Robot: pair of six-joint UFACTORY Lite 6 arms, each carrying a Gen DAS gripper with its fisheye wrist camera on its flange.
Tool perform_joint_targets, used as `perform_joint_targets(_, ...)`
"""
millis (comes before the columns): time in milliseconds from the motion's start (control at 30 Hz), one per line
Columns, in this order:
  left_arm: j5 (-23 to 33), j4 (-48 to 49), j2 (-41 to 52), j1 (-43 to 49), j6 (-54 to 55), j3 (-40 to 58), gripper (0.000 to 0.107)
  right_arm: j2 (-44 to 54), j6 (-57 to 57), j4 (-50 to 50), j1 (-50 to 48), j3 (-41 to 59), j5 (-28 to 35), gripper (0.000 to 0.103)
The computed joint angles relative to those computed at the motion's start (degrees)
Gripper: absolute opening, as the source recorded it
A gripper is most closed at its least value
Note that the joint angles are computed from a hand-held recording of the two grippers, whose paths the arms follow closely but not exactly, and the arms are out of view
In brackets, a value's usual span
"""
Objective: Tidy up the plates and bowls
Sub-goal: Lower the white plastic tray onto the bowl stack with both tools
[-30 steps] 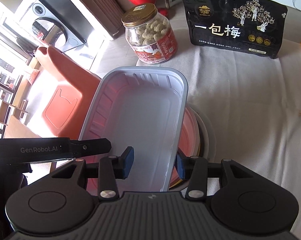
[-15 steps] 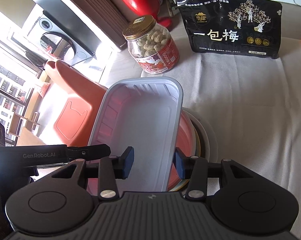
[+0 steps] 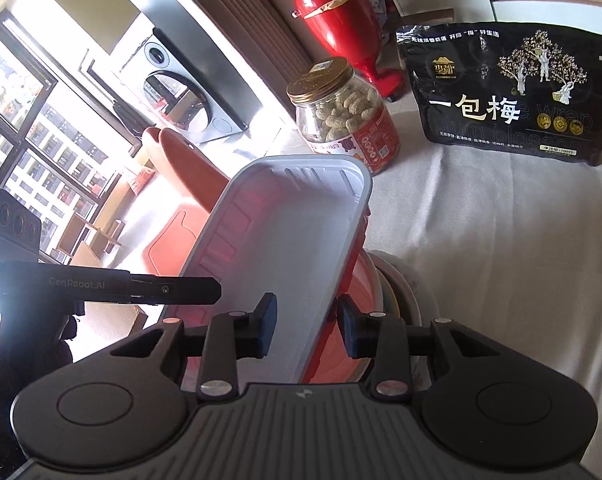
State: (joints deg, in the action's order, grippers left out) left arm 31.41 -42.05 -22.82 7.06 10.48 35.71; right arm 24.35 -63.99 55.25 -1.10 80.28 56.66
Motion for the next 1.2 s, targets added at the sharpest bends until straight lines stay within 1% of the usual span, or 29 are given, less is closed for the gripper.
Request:
perform_joint_targets(67, -2.8, -1.9, -1.1, -0.6, 3.3, -2.0, 0.019, 1.0, -4.4, 2.2, -1.0, -0.5, 0.2, 0.033)
perform_joint_targets(167, -7.1, -1.0, -2.7, -2.4, 4.3, -3.8, 0.019, 1.9, -10.2, 5.5, -1.5, -2.0, -0.5, 0.03)
perform_joint_targets(267, -8.4, -4.5, -6.6, -2.5, 9.2, -6.3, 0.019, 0.2, -13.0, 8.2, -1.1, -4.9, -2.7, 0.029)
perform_joint_targets(300, -8.0, -3.4, -7.8, -2.7, 8.6, -6.7, 0.019, -0.7, -13.8, 9.0, -1.2, -5.8, -2.9, 0.029)
perform_joint_targets(333, -6.2, 0.0, -7.9, -2.8, 5.9, -5.8, 0.019, -1.7, -14.9, 9.7, -1.4, -6.7, -2.8, 0.029)
perform_joint_targets(367, -4.7, 1.4, -9.1, -2.7, 4.2, -5.7, 0.019, -3.0, -17.1, 11.1, -2.1, -7.9, -2.1, 0.029)
perform_joint_targets(433, -3.7, 2.8, -13.0, -3.5, 0.3, -6.5, 0.02, -6.0, -19.4, 12.8, -3.2, -10.8, -1.4, 0.029)
perform_joint_targets(500, -4.8, 8.2, -15.7, -6.1, -7.0, -6.6, 0.019, -10.1, -20.2, 14.0, -3.8, -14.2, -2.0, 0.029)
perform_joint_targets(567, -6.1, 16.9, -17.7, -9.9, -16.6, -6.6, 0.019, -13.2, -19.8, 13.8, -4.0, -16.1, -2.5, 0.029)
perform_joint_targets(667, -7.7, 26.1, -18.8, -14.8, -27.2, -8.1, 0.019, -18.1, -22.9, 14.8, -3.4, -20.2, -5.7, 0.029)
perform_joint_targets(733, -8.8, 31.6, -18.3, -16.9, -33.7, -9.3, 0.019, -20.2, -23.9, 16.3, -3.6, -22.8, -6.8, 0.029)
perform_joint_targets(833, -11.0, 33.1, -18.3, -17.5, -35.5, -11.4, 0.019, -21.2, -22.4, 17.0, -3.7, -25.0, -7.1, 0.03)
perform_joint_targets(900, -11.9, 30.8, -17.6, -17.3, -33.5, -12.6, 0.019, -22.8, -24.4, 19.2, -3.2, -27.5, -8.9, 0.03)
perform_joint_targets(933, -12.1, 32.9, -17.2, -17.9, -35.9, -12.8, 0.019, -23.7, -25.2, 19.9, -2.8, -28.7, -9.9, 0.03)
perform_joint_targets(967, -12.7, 37.3, -17.3, -19.2, -40.5, -13.7, 0.019, -23.9, -25.3, 20.0, -2.5, -29.1, -10.3, 0.03)
perform_joint_targets(1000, -13.2, 39.9, -17.6, -19.9, -42.7, -14.4, 0.019, -24.1, -24.9, 19.7, -2.1, -29.6, -10.9, 0.03)
perform_joint_targets(1033, -13.5, 40.0, -17.5, -20.0, -42.6, -14.7, 0.02, -23.9, -24.3, 19.2, -1.5, -29.8, -11.8, 0.03)
perform_joint_targets(1100, -13.1, 34.5, -18.3, -18.8, -36.5, -15.5, 0.019, -23.8, -23.2, 19.0, 0.1, -30.5, -14.2, 0.03)
perform_joint_targets(1200, -11.9, 27.7, -19.2, -16.9, -28.8, -15.8, 0.019, -24.8, -25.1, 21.5, 1.2, -32.5, -16.2, 0.03)
